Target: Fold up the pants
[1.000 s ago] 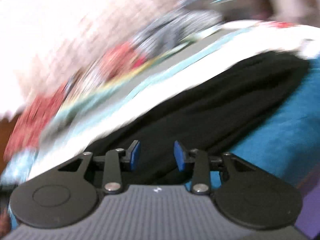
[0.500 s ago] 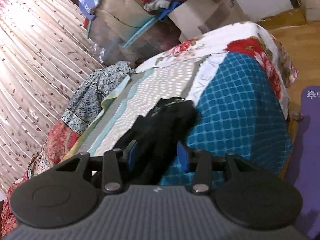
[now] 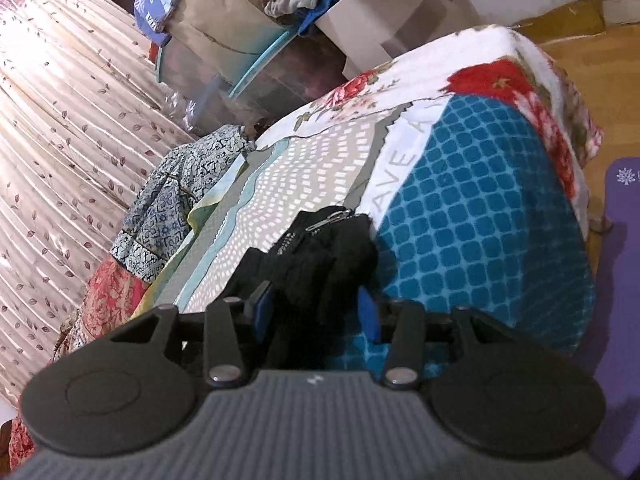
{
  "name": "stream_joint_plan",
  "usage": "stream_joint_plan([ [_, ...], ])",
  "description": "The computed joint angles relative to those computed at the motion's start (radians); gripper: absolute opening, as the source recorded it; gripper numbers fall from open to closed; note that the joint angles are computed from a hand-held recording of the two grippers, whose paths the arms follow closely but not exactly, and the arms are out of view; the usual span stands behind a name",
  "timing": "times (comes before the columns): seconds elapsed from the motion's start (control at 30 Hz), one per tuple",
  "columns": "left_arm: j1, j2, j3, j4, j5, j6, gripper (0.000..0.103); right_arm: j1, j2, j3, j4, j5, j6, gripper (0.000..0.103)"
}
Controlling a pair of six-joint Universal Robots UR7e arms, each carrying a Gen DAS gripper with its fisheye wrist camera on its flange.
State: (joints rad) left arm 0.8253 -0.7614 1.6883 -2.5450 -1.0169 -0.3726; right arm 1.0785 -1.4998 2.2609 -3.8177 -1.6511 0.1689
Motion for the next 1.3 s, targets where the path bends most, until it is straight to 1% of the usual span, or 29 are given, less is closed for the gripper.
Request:
stream_joint_plan([
  [0.03, 0.002, 0.000, -0.001, -0.001, -0.003, -0.001, 0.074, 0.001, -0.009, -0.005, 0.033, 0.015, -0.012, 0.015],
  [0.07, 0.003, -0.001, -0.001, -0.004, -0.006, -0.003, 0.073, 0.015, -0.014, -0.014, 0.062, 0.003, -0.027, 0.014],
  [0.1, 0.005, -0.003, 0.000, -0.008, -0.009, -0.005, 0.072, 0.038, -0.010, -0.020, 0.062, -0.026, -0.050, 0.014],
  [0.13, 0.006, -0.005, 0.001, -0.011, -0.010, -0.007, 0.069, 0.055, -0.011, -0.021, 0.058, -0.031, -0.073, 0.014],
  [0.2, 0.012, -0.015, 0.003, -0.024, -0.027, -0.013, 0.066, 0.091, -0.016, -0.020, 0.048, -0.021, -0.112, 0.014],
  [0.3, 0.022, -0.052, 0.035, -0.097, -0.089, -0.005, 0.065, 0.179, -0.014, -0.024, 0.055, -0.032, -0.222, 0.014],
  [0.33, 0.023, -0.066, 0.049, -0.131, -0.109, 0.002, 0.065, 0.216, -0.010, -0.025, 0.065, -0.038, -0.272, 0.014],
  [0.4, 0.023, -0.087, 0.073, -0.180, -0.131, 0.017, 0.065, 0.290, 0.008, -0.023, 0.088, -0.060, -0.374, 0.014],
  [0.47, 0.023, -0.109, 0.092, -0.208, -0.148, 0.024, 0.065, 0.347, 0.031, -0.015, 0.108, -0.072, -0.447, 0.014],
  [0.57, 0.029, -0.139, 0.123, -0.235, -0.164, 0.020, 0.065, 0.412, 0.079, -0.006, 0.185, -0.076, -0.518, 0.014],
  [0.63, 0.033, -0.158, 0.145, -0.247, -0.162, 0.015, 0.065, 0.441, 0.119, -0.017, 0.274, -0.083, -0.543, 0.014],
  [0.7, 0.039, -0.178, 0.165, -0.256, -0.160, 0.001, 0.066, 0.466, 0.169, -0.048, 0.381, -0.144, -0.554, 0.016],
  [0.73, 0.044, -0.192, 0.180, -0.262, -0.161, -0.007, 0.065, 0.477, 0.200, -0.074, 0.463, -0.204, -0.558, 0.019],
  [0.77, 0.048, -0.204, 0.195, -0.272, -0.159, -0.015, 0.065, 0.487, 0.236, -0.092, 0.503, -0.268, -0.573, 0.021],
  [0.8, 0.051, -0.217, 0.208, -0.279, -0.157, -0.021, 0.066, 0.495, 0.253, -0.092, 0.501, -0.306, -0.608, 0.024],
  [0.83, 0.054, -0.229, 0.220, -0.286, -0.155, -0.026, 0.066, 0.503, 0.246, -0.081, 0.489, -0.308, -0.627, 0.030],
  [0.87, 0.058, -0.243, 0.235, -0.299, -0.157, -0.029, 0.066, 0.504, 0.224, -0.080, 0.518, -0.290, -0.620, 0.043],
  [0.9, 0.062, -0.259, 0.250, -0.309, -0.160, -0.030, 0.066, 0.503, 0.201, -0.080, 0.552, -0.267, -0.605, 0.048],
  [0.93, 0.065, -0.271, 0.262, -0.319, -0.163, -0.032, 0.067, 0.505, 0.176, -0.072, 0.562, -0.251, -0.600, 0.048],
  [1.0, 0.068, -0.299, 0.291, -0.347, -0.164, -0.039, 0.067, 0.519, 0.141, -0.044, 0.544, -0.247, -0.633, 0.048],
  [1.07, 0.071, -0.319, 0.314, -0.382, -0.160, -0.046, 0.067, 0.528, 0.104, -0.023, 0.534, -0.215, -0.653, 0.047],
  [1.1, 0.073, -0.331, 0.329, -0.402, -0.162, -0.050, 0.067, 0.529, 0.091, -0.017, 0.528, -0.200, -0.651, 0.047],
  [1.13, 0.075, -0.338, 0.338, -0.420, -0.165, -0.052, 0.068, 0.527, 0.099, -0.022, 0.515, -0.188, -0.642, 0.046],
  [1.2, 0.077, -0.357, 0.360, -0.455, -0.161, -0.050, 0.069, 0.530, 0.131, -0.044, 0.493, -0.177, -0.603, 0.032],
  [1.27, 0.076, -0.375, 0.374, -0.466, -0.136, -0.051, 0.069, 0.519, 0.163, -0.074, 0.506, -0.178, -0.550, 0.030],
  [1.3, 0.079, -0.383, 0.380, -0.470, -0.126, -0.053, 0.069, 0.512, 0.190, -0.093, 0.524, -0.195, -0.521, 0.031],
])
